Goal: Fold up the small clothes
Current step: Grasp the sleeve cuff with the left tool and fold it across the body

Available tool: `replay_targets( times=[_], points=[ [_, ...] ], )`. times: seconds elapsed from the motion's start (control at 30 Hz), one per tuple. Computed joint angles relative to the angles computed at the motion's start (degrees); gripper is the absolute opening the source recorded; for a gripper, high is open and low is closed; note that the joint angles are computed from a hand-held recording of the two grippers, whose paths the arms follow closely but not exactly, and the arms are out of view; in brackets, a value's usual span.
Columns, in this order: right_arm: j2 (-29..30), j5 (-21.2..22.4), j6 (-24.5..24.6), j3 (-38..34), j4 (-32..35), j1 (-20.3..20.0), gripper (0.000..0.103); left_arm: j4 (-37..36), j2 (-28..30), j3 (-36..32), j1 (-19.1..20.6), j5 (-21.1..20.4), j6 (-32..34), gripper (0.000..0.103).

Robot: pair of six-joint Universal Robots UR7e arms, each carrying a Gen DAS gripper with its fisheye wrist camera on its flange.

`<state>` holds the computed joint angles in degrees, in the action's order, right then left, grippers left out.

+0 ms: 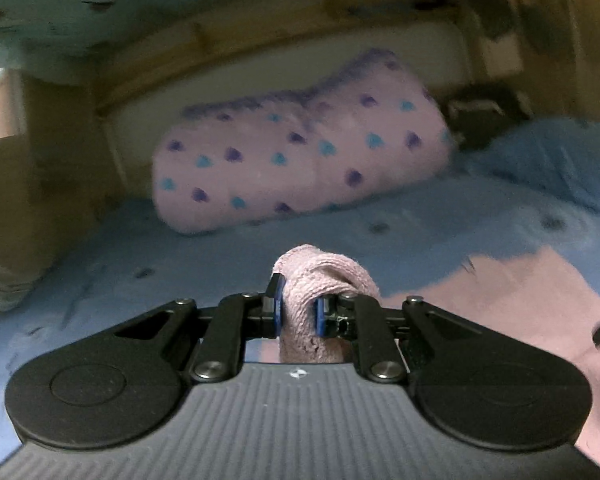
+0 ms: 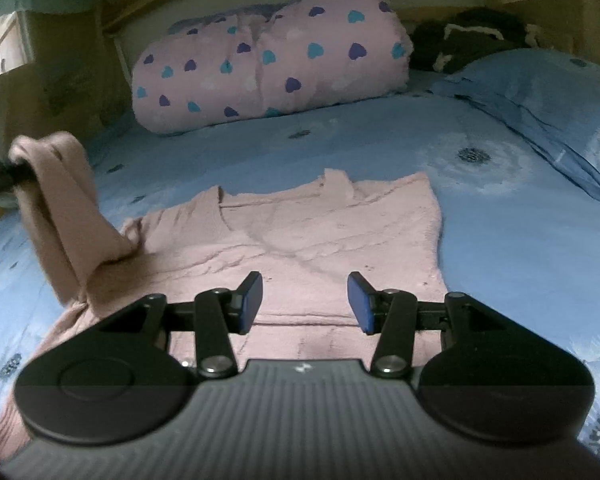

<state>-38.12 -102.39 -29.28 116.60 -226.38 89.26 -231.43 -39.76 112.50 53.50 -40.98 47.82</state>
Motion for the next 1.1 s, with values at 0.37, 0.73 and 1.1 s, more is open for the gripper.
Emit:
replay_targets(
  times=[0.37, 0.73, 1.1],
  points=[
    [-1.09, -1.16, 1.72, 0.28, 1.37, -0.63, 0.049, 23.68, 4.62, -1.21, 3.29, -2.52, -14.94, 0.047],
    [-0.75, -2.89, 1.23, -0.32, 4.43, -0.11, 0.049, 41.88, -6.2, 3.12, 4.61, -6.4, -28.49, 0.072],
    [0.79, -3.45, -0.55, -1.25, 5.45, 0.94, 0.049, 44.85, -16.44, 9.64, 5.05, -8.64, -35.77, 0.077]
  ],
)
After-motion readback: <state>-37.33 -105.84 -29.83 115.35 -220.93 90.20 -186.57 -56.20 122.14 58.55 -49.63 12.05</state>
